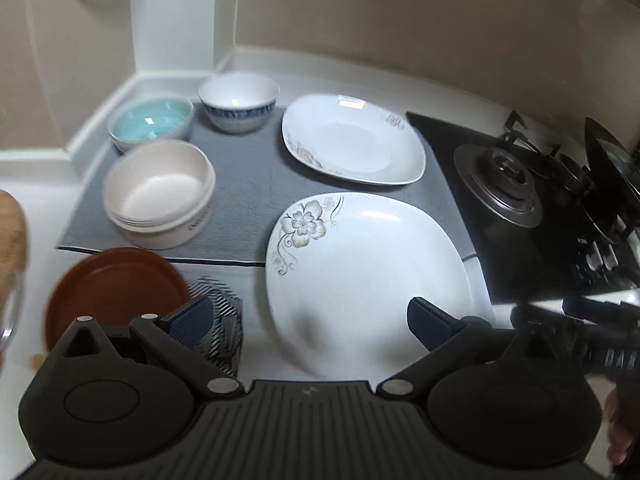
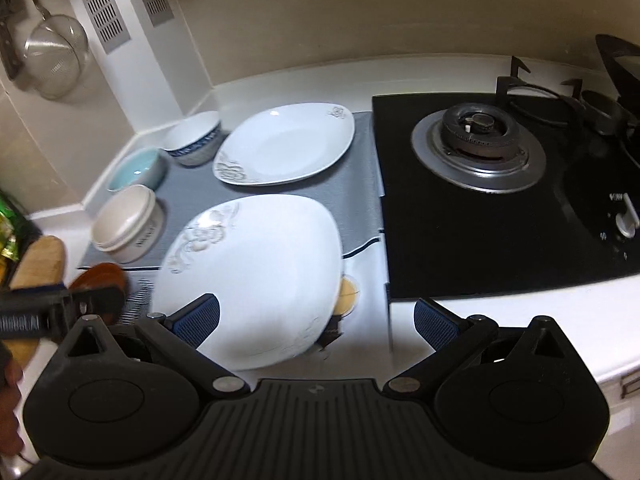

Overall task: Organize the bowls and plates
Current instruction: 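Move both grippers to the rim of the front white flower plate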

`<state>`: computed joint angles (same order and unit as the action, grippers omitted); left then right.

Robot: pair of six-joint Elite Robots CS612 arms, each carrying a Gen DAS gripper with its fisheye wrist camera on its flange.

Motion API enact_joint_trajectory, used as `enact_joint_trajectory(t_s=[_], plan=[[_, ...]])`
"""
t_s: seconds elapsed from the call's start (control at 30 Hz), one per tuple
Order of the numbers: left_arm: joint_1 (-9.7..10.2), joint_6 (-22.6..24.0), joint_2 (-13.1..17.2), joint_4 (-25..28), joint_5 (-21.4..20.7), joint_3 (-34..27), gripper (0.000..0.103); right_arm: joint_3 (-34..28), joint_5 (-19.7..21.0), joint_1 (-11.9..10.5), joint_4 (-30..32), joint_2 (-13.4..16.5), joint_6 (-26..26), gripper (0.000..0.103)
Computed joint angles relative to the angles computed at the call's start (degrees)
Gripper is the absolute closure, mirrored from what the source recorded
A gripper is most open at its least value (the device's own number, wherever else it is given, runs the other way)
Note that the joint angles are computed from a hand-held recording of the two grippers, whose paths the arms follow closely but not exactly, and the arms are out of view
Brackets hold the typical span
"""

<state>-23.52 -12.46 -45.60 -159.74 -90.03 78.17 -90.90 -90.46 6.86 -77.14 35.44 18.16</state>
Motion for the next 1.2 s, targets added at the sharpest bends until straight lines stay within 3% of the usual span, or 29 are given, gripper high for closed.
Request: enact_joint_trajectory(t_s=[0.13,0.27,0.4,0.47,0.57,0.7,0.83,0.87,0.9,0.97,1.0,1.03,1.1,1.13,1.17,1.2], plan=[[0.26,-0.6,3.9,6.4,0.0,-6.5,0.000,3.2,-0.1,-0.6,-2.1,-0.2,-2.1,0.000],[0.40,-0.9,6.4,11.2,-0.2,-10.7,0.001,6.9,8.0,-2.4,-4.0,-0.6,-4.2,0.004],[0.67,-0.2,8.3,15.5,-1.2,-14.1,0.014,10.1,12.8,-3.4,-4.3,-1.3,-7.3,0.009],[0.94,-0.5,9.0,17.5,-2.4,-15.4,0.020,11.8,14.8,-3.8,-2.8,-1.9,-8.1,0.020],[1.29,-0.9,10.1,20.0,-3.9,-17.1,0.032,13.4,16.6,-4.1,-0.6,-2.5,-8.9,0.027],[1.60,-0.7,10.6,20.5,-4.9,-17.6,0.043,13.6,17.8,-4.3,-0.6,-2.4,-11.2,0.026],[1.79,-0.1,10.8,19.6,-4.8,-17.7,0.049,13.4,21.0,-4.9,-1.6,-1.8,-10.3,0.013],[1.84,0.1,10.9,19.5,-4.6,-17.8,0.055,13.1,22.4,-5.1,-2.4,-1.5,-10.1,0.006],[1.91,0.1,10.9,19.6,-4.5,-17.9,0.064,12.8,23.8,-5.3,-3.2,-1.0,-10.0,0.005],[2.33,-1.0,11.1,20.0,-6.0,-18.4,0.069,12.6,23.7,-5.1,-3.5,-0.8,-10.8,0.005],[2.65,-1.8,11.2,20.2,-7.4,-18.5,0.072,12.5,23.2,-5.0,-3.3,-0.8,-11.2,0.007],[2.85,-2.5,11.1,20.4,-8.1,-18.5,0.072,12.5,22.5,-4.9,-3.6,-0.9,-10.8,0.022],[2.81,-2.3,10.8,19.2,-7.6,-17.7,0.072,12.3,20.7,-4.6,-4.4,-0.8,-9.3,0.034],[2.80,-2.3,10.6,18.5,-7.3,-17.2,0.072,12.4,19.5,-4.5,-4.7,-0.8,-8.3,0.049],[2.87,-2.3,10.5,18.0,-7.3,-16.9,0.074,12.3,18.0,-4.4,-4.8,-0.9,-7.8,0.071],[3.07,-2.5,10.4,17.6,-8.1,-16.7,0.076,12.3,16.4,-4.4,-4.7,-0.9,-7.1,0.078]])
